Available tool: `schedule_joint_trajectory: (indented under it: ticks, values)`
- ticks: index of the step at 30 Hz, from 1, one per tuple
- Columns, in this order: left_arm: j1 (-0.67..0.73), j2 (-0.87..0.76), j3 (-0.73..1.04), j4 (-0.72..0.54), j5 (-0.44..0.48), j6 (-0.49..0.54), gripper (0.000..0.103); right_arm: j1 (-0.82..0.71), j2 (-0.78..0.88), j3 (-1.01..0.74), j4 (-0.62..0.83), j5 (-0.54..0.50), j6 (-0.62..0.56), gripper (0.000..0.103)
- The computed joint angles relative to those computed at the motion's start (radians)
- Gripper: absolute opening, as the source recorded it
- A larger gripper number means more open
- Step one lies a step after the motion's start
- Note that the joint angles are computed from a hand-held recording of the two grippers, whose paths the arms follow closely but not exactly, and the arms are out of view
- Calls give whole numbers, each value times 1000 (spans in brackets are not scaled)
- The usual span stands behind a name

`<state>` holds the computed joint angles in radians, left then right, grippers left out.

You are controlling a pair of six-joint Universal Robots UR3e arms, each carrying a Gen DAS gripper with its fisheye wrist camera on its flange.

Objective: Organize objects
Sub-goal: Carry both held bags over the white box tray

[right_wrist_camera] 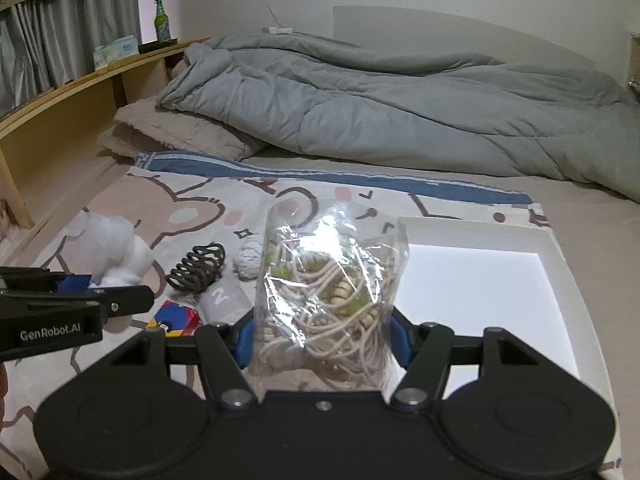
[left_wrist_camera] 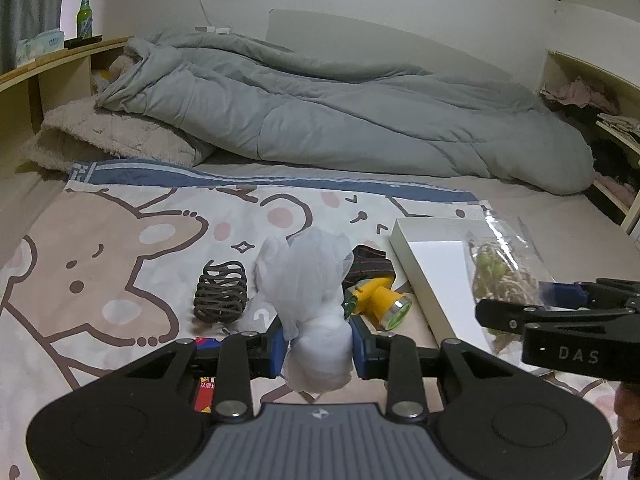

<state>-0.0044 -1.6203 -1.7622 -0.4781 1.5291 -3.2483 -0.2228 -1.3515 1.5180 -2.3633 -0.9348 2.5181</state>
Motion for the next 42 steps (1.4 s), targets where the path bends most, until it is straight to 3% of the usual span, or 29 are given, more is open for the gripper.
schedule_joint_trajectory:
  ticks: [13,21,27,34,42]
  values:
    - [-110,-140,162,-5,25,-14,34,-102,3,-33,-11,15,-64,64]
    - [-190,-295,339,-35,23,-27,34,-182,127,-140,-39,7,-38,64]
    - [-249,-442,524,-62,28,7,34,-192,249,-249,-54,-62,-22,64]
    - [-294,-660,828,-212,-46,2,34,-205,355,-372,-1,-72,-28,64]
    - [-290,-839,1041,-349,-153,-94,34,-175,491,-563,120,-141,-29,64]
